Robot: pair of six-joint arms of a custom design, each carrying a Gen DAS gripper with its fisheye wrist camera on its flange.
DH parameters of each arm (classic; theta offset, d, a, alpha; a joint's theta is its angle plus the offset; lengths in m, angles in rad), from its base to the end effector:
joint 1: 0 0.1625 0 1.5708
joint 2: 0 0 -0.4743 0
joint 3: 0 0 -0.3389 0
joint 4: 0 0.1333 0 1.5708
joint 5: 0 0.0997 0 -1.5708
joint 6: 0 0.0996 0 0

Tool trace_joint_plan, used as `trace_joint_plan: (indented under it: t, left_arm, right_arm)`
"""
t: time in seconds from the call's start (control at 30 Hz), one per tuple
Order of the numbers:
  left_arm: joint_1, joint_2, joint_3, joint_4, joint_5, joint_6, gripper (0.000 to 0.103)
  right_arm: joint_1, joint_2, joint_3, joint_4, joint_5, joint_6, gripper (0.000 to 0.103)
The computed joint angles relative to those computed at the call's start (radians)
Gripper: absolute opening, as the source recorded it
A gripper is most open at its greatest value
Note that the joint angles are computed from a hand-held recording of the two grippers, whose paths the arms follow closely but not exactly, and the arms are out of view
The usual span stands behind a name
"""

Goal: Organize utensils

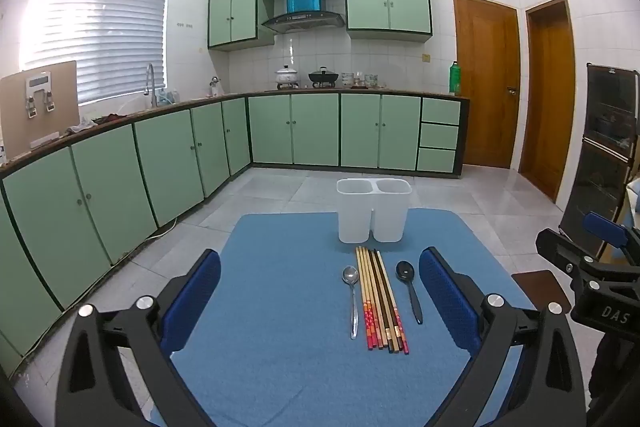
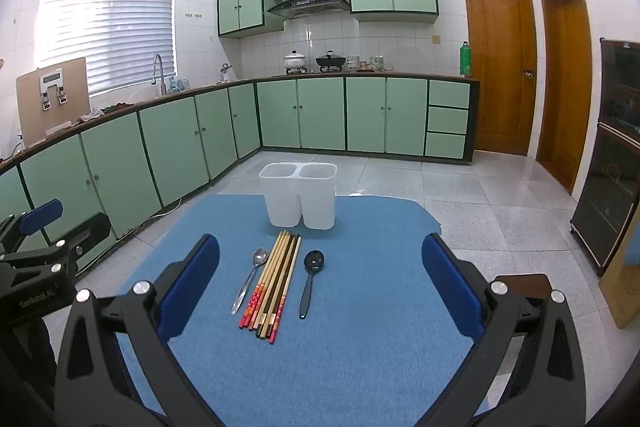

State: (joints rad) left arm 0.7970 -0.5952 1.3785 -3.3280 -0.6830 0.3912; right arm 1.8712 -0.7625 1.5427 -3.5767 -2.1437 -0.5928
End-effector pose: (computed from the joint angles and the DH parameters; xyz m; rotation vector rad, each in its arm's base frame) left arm -0.3672 -0.6771 0.2364 0.7228 2.0706 -1.2978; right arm 0.2818 -0.6417 0.3172 0.5082 -2.0557 1.3535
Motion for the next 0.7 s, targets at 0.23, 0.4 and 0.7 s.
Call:
trace_joint_plan:
  t: [0.23, 0.4, 0.7]
  left_arm:
    - [0.001, -0.019, 0.014, 0.008, -0.003, -0.005, 0.097]
    - [-0.002, -0.017, 0.014, 0.005, 0.001, -0.004, 0.097]
    - [-0.003, -0.015, 0.012, 0.006, 0.005, -0.002, 0.097]
  right_arm:
    - [0.000, -0.001, 0.001, 0.002, 0.001, 0.001, 0.098]
    - [0.000, -0.005, 0.003, 0.004, 0.000, 0.001, 0.098]
    - [0.001, -0.004, 0.003, 0.002, -0.001, 0.001, 0.098]
